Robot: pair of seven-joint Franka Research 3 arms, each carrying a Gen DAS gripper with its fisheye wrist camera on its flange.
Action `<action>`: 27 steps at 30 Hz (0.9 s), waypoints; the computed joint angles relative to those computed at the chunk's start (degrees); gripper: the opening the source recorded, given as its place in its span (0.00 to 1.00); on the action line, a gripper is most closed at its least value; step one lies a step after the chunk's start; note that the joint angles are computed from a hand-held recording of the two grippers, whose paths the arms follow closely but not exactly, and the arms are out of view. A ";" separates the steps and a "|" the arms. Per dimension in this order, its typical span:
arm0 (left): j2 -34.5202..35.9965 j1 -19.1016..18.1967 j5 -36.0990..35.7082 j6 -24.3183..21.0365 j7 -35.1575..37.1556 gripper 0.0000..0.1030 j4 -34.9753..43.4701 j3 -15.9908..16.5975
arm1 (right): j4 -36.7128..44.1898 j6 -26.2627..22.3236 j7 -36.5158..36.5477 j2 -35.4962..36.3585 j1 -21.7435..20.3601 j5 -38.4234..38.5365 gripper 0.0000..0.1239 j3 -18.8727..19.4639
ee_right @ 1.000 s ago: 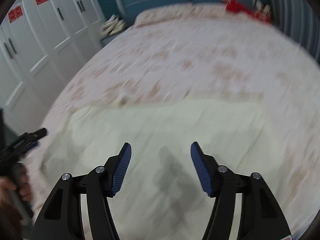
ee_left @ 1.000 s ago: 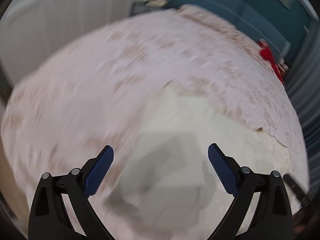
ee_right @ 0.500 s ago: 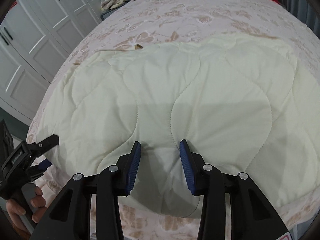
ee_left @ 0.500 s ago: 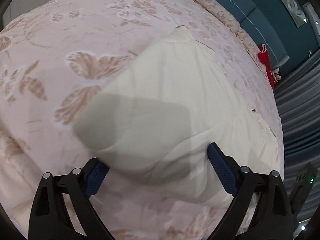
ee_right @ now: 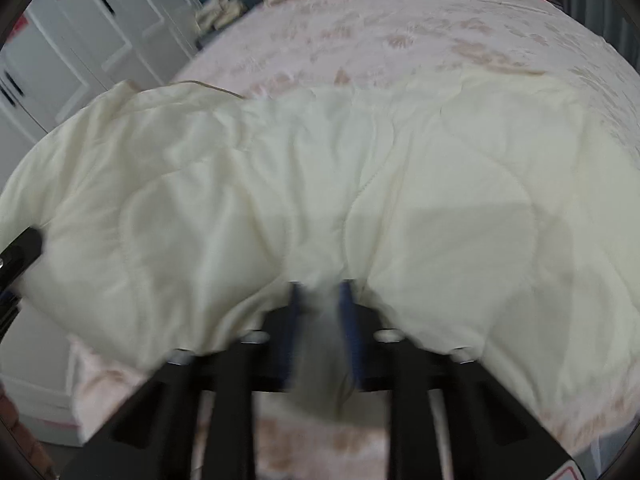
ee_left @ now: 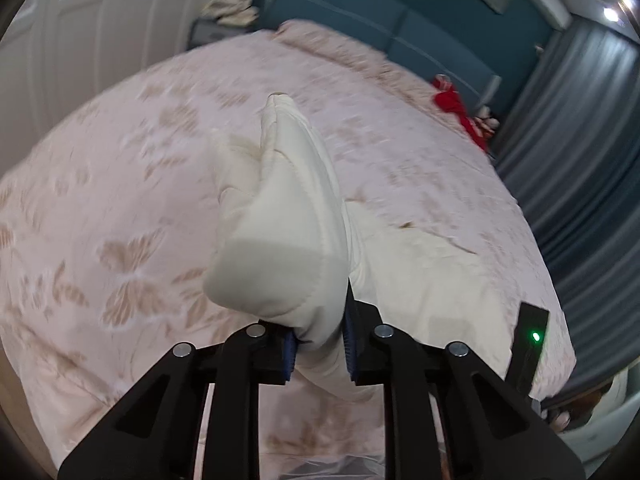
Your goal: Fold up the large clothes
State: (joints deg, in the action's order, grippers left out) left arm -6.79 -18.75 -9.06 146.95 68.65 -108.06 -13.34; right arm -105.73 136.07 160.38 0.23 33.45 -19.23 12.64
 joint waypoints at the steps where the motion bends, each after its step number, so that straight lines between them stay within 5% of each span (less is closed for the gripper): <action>1: 0.19 -0.20 0.48 -0.23 0.28 0.16 0.79 -0.29 | -0.88 -0.01 0.10 -1.27 0.18 -0.21 0.00 0.17; 5: 1.00 -1.43 1.49 -0.94 0.84 0.16 3.42 -1.54 | -5.52 2.97 -1.86 -4.09 -0.54 5.92 0.00 0.49; 12: 2.91 -4.19 3.76 -3.27 2.97 0.14 6.74 -3.85 | -11.27 15.26 -4.14 -2.36 -1.97 17.00 0.00 0.18; 18: 6.18 -6.30 8.34 -5.62 1.92 0.14 9.81 -5.60 | -5.60 15.03 -9.04 3.37 -1.60 17.83 0.02 -0.82; 20: 7.66 -6.69 10.96 -6.26 0.49 0.14 11.13 -5.84 | -6.24 17.94 -13.80 4.06 -1.90 23.26 0.02 -1.00; 24: 9.68 -7.63 12.63 -7.69 0.81 0.13 14.63 -6.35 | -14.29 25.65 -24.75 -2.31 -2.39 39.11 0.02 -0.52; 27: 11.83 -8.48 13.56 -9.00 0.98 0.13 17.75 -6.72 | -25.17 30.87 -21.37 -13.75 -3.43 39.78 0.02 0.33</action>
